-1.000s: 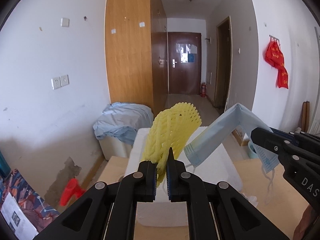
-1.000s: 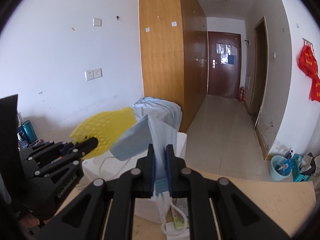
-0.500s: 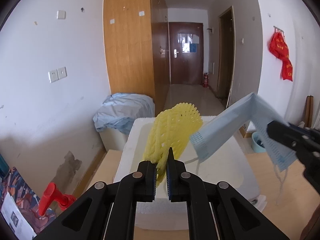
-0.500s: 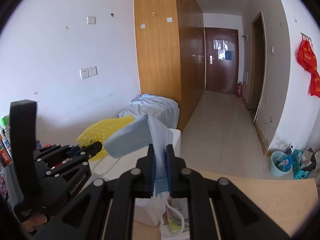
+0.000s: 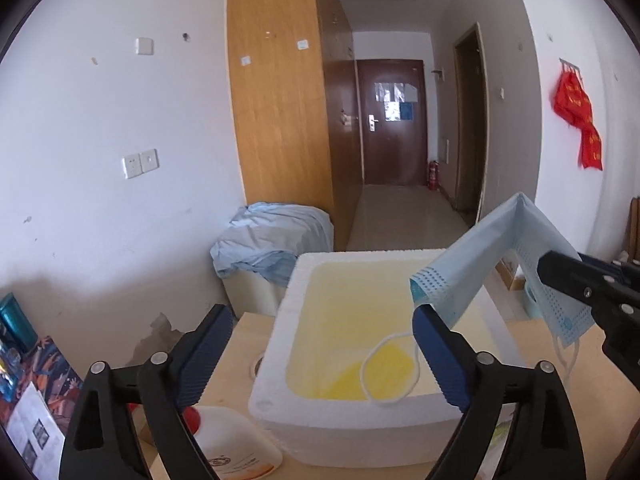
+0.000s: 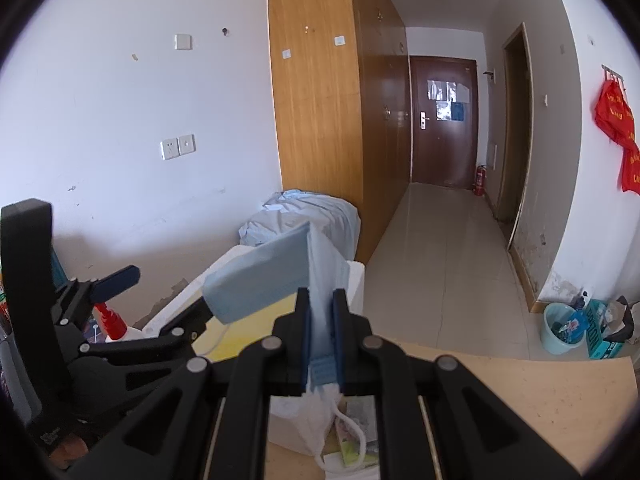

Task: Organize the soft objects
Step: 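Open the left tool dropping the net while the right tool lowers the mask into the box, then open the right tool releasing the mask into the box and withdraw both tools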

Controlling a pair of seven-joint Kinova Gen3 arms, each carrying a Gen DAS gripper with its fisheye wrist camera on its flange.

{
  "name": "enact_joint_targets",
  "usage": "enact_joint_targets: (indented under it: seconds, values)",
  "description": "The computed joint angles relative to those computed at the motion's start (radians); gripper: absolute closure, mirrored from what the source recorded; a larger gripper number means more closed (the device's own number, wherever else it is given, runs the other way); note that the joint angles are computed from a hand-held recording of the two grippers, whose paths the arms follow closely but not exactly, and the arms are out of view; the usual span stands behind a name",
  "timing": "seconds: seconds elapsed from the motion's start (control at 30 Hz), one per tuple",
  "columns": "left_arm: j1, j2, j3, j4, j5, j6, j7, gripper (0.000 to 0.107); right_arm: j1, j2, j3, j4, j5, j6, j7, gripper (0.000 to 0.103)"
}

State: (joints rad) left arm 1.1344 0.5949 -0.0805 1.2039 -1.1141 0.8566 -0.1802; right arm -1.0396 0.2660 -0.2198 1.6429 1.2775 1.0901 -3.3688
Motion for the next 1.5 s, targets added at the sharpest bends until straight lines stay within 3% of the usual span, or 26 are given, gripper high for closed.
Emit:
enact_joint_targets:
  seconds: [0.1,0.6,0.73,1.17,1.2,1.23,1.27,1.37,1.5]
  values:
    - [0.004,-0.003,-0.007,0.002,-0.008,0.013,0.013,0.008,0.0,-0.003,-0.002,0.01,0.005,-0.003,-0.007,0.09]
    - [0.007,-0.025,0.006,0.022,-0.069,0.104,0.096,0.006,0.023,0.024,0.017,-0.018,0.003,-0.083,0.032,0.09]
    - [-0.008,-0.016,0.019,0.008,-0.064,0.122,0.092,0.006,0.055,0.029,0.028,-0.037,-0.033,-0.166,0.08,0.09]
    - [-0.021,-0.007,0.018,-0.013,-0.035,0.125,0.067,0.006,0.068,0.059,0.077,-0.095,-0.133,-0.223,0.185,0.088]
    - [-0.021,-0.007,0.016,-0.013,-0.035,0.125,0.069,0.006,0.066,0.061,0.08,-0.1,-0.142,-0.217,0.194,0.086]
    - [-0.021,-0.005,0.015,-0.015,-0.034,0.125,0.069,0.006,0.059,0.065,0.085,-0.105,-0.144,-0.208,0.195,0.077]
    - [-0.023,-0.007,0.016,-0.015,-0.03,0.123,0.068,0.006,0.051,0.063,0.089,-0.102,-0.14,-0.201,0.189,0.06]
    - [-0.021,-0.008,0.01,-0.012,-0.031,0.126,0.082,0.006,0.018,0.064,0.101,-0.094,-0.105,-0.141,0.135,0.035]
    - [-0.024,-0.015,0.013,-0.006,-0.029,0.121,0.086,0.006,0.024,0.048,0.086,-0.072,-0.082,-0.139,0.108,0.029]
